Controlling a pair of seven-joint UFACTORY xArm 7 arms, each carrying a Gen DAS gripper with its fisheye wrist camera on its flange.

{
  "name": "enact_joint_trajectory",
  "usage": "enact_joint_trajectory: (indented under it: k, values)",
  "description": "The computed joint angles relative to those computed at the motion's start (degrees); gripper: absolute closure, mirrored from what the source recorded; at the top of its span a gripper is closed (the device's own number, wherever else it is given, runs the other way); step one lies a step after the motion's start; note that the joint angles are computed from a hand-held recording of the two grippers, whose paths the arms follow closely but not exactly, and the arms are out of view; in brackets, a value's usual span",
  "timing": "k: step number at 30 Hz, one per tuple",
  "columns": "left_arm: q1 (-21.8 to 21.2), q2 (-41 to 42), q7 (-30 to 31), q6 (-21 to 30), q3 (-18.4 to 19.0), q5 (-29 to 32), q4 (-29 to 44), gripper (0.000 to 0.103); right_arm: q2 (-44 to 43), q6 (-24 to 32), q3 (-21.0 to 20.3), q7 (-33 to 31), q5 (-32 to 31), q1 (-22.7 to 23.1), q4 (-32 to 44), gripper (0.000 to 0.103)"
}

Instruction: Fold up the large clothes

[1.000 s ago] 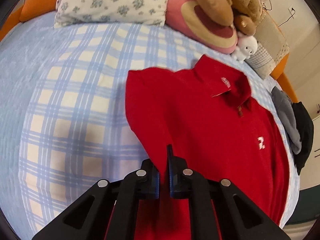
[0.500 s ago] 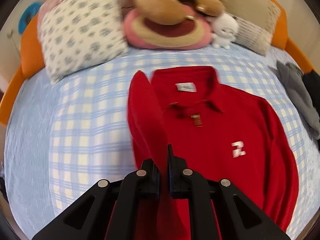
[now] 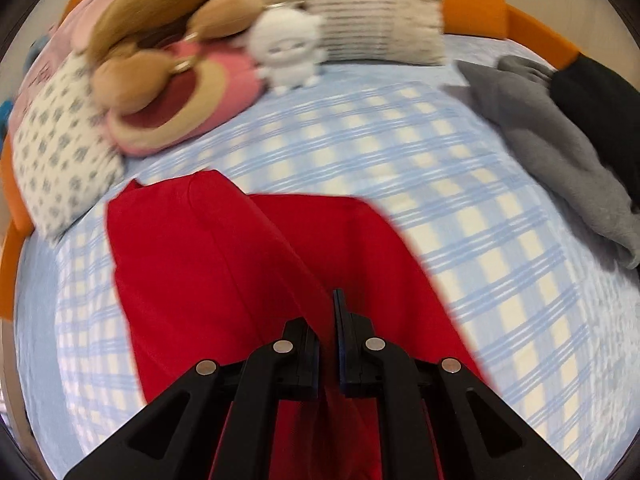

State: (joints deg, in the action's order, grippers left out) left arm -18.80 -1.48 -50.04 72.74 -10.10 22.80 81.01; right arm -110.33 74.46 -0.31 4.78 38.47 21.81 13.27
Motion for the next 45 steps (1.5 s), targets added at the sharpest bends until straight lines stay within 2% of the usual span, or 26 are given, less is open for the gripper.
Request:
enact_joint_trajectory:
  k: [4, 6, 7, 8, 9, 10, 11, 13, 15, 18, 19, 20, 22, 24, 26, 29, 33, 36, 37, 39, 40, 41, 45]
  values:
    - [-2.8, 8.2, 2.1, 2.0, -0.9, 1.6, 8.9, 0.092, -0.9, 2.1, -7.9, 0.7, -4.9, -3.1, -0.3, 0.083]
    - [-4.7, 12.7, 4.1, 5.7, -0.2, 2.1, 13.6, 0.087, -0.7, 3.3, -9.5, 0.8, -5.4, -4.4, -1.1, 0.083]
    - [-5.7, 14.1, 3.9, 5.5, 0.3, 2.5, 14.0, 0.085, -1.1, 4.7, -11.6, 1.3, -6.0, -5.5, -2.1, 0.083]
    - [-6.1, 14.2, 3.3, 3.9, 0.9, 2.1, 12.9, 0.075, -1.3, 5.9, -13.2, 1.7, -6.2, -6.5, -3.0, 0.083]
    - [-6.1, 13.7, 2.3, 0.0, 1.2, 0.8, 10.5, 0.06, -1.4, 6.7, -14.0, 1.9, -6.1, -7.5, -3.5, 0.083]
    - [-6.1, 13.1, 1.8, -2.9, 1.5, 0.1, 8.6, 0.054, -2.6, 7.8, -14.5, 2.2, -6.1, -8.7, -4.1, 0.083]
    - [-6.4, 12.9, 1.4, -4.9, 1.6, 0.1, 7.4, 0.048, -3.3, 8.6, -14.9, 2.2, -6.2, -9.9, -4.5, 0.083]
    - [-7.6, 13.4, 1.4, -5.8, 1.6, 2.2, 6.9, 0.045, -3.4, 9.8, -14.7, 1.4, -6.4, -10.9, -4.3, 0.082]
    - [-7.6, 11.7, 1.4, -9.0, 1.8, 2.3, 5.0, 0.037, -3.1, 10.4, -13.0, 0.2, -6.1, -11.1, -3.3, 0.081]
    - [-5.0, 5.7, 0.5, -18.0, 2.0, -3.3, -0.4, 0.036, -1.0, 10.2, -9.9, -3.3, -7.1, -10.0, -1.2, 0.064]
    - [-3.6, 3.1, 1.0, -21.6, 2.3, -7.1, -2.5, 0.035, -0.7, 10.2, -8.9, -4.2, -7.8, -10.0, -0.2, 0.056]
    - [-2.2, 0.4, 2.0, -24.6, 2.6, -11.2, -4.6, 0.033, -0.4, 10.0, -8.1, -4.9, -8.8, -10.4, 0.9, 0.043]
    - [-0.1, -4.4, 4.1, -30.2, 3.4, -19.9, -8.6, 0.032, -0.5, 8.7, -8.0, -6.3, -11.7, -11.7, 2.5, 0.032]
    - [1.3, -9.0, 6.8, -33.7, 4.5, -27.8, -12.0, 0.032, 1.5, 6.4, -8.1, -7.8, -14.1, -12.4, 4.7, 0.032]
    - [2.9, -13.0, 9.0, -34.0, 4.7, -29.3, -13.3, 0.032, 4.5, 3.9, -9.0, -9.6, -15.9, -12.4, 7.0, 0.029]
    - [5.5, -16.2, 10.0, -32.1, 2.7, -24.0, -12.2, 0.032, 9.6, -0.4, -8.2, -13.5, -17.4, -10.9, 9.2, 0.029]
    - [7.0, -15.8, 13.9, -20.4, -0.1, -17.2, -5.9, 0.028, 18.3, -5.9, -7.0, -17.5, -15.1, -6.8, 11.2, 0.032]
    - [6.2, -14.9, 16.9, -14.9, -0.7, -16.6, -5.5, 0.027, 26.2, -11.3, -4.7, -18.9, -10.9, -2.6, 12.3, 0.042]
    - [5.7, -14.5, 17.2, -13.6, -0.8, -17.3, -6.4, 0.027, 29.4, -12.9, -4.5, -20.1, -8.7, 0.2, 12.6, 0.051]
    - [4.7, -14.3, 17.8, -13.2, -1.0, -18.9, -9.9, 0.027, 33.7, -15.4, -2.6, -20.9, -7.1, 2.3, 13.0, 0.053]
    - [4.3, -14.0, 18.0, -13.1, -1.1, -19.2, -11.2, 0.028, 35.7, -16.8, -1.2, -21.4, -6.9, 3.1, 12.9, 0.058]
    - [3.9, -13.6, 17.9, -13.4, -1.3, -19.5, -12.5, 0.029, 36.6, -17.9, 0.0, -21.2, -7.3, 3.0, 12.6, 0.057]
    - [1.4, -12.5, 18.6, -19.7, -0.7, -25.7, -19.2, 0.031, 38.5, -18.1, 1.5, -19.4, -9.8, 2.6, 10.2, 0.06]
